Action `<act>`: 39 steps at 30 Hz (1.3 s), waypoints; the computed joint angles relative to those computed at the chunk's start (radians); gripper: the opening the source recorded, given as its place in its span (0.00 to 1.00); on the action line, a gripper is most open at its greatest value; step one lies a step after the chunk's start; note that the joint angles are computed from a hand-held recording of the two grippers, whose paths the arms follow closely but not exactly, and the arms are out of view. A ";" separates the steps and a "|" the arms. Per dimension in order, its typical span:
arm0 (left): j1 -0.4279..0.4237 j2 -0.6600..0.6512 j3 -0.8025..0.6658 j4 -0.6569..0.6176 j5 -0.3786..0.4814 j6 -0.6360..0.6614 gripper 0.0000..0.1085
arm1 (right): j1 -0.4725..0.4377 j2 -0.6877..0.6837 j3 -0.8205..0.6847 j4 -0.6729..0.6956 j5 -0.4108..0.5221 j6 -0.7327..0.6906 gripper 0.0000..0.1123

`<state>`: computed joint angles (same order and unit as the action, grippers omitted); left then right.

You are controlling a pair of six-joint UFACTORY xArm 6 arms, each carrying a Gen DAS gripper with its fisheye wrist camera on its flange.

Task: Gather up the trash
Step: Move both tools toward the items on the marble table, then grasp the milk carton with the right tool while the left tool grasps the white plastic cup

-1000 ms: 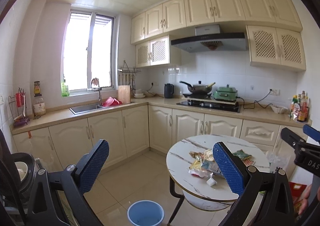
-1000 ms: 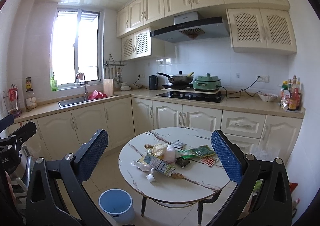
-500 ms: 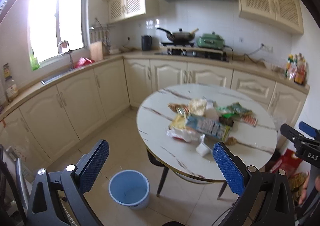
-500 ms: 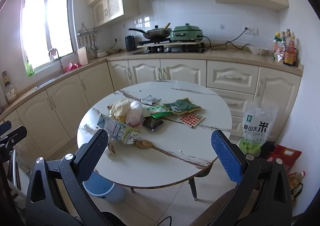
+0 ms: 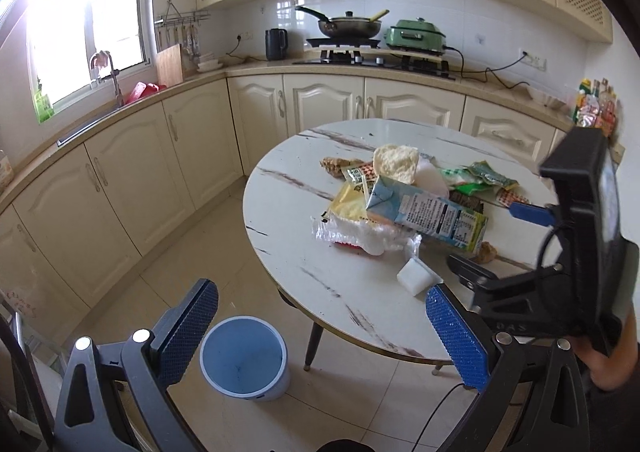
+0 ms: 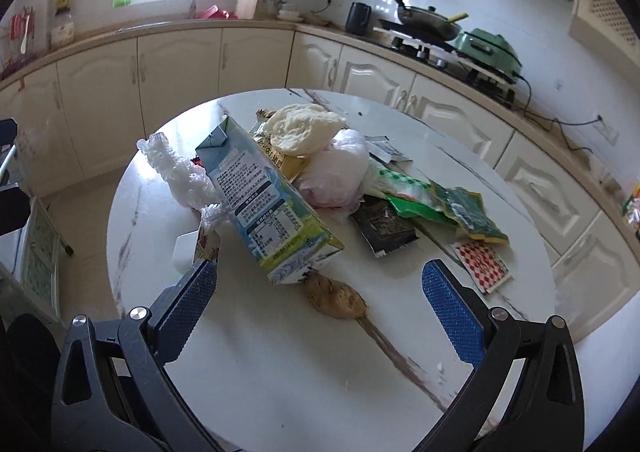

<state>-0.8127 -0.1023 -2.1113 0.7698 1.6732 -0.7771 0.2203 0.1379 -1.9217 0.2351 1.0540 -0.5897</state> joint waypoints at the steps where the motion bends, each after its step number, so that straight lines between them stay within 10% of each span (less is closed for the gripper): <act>1: 0.018 -0.002 0.011 -0.016 -0.012 0.005 0.94 | 0.003 0.027 -0.029 0.006 0.005 -0.012 0.89; 3: 0.036 -0.006 0.026 -0.031 -0.026 0.009 0.94 | 0.010 0.063 -0.067 0.013 0.007 -0.039 0.84; 7: 0.084 -0.008 0.059 -0.081 -0.081 0.003 0.94 | -0.015 0.171 -0.232 0.138 0.140 -0.090 0.43; 22: 0.209 0.088 0.110 -0.293 -0.252 0.078 0.90 | -0.215 0.127 -0.206 0.431 0.086 -0.027 0.35; 31: 0.257 0.142 0.090 -0.357 -0.309 0.083 0.54 | -0.265 0.040 -0.062 0.450 0.064 -0.027 0.35; 33: 0.267 0.128 0.123 -0.371 -0.350 0.093 0.33 | -0.266 0.037 -0.058 0.448 0.066 -0.031 0.35; 39: 0.280 0.052 0.232 -0.420 -0.448 0.098 0.31 | -0.248 -0.007 0.008 0.437 0.038 -0.035 0.35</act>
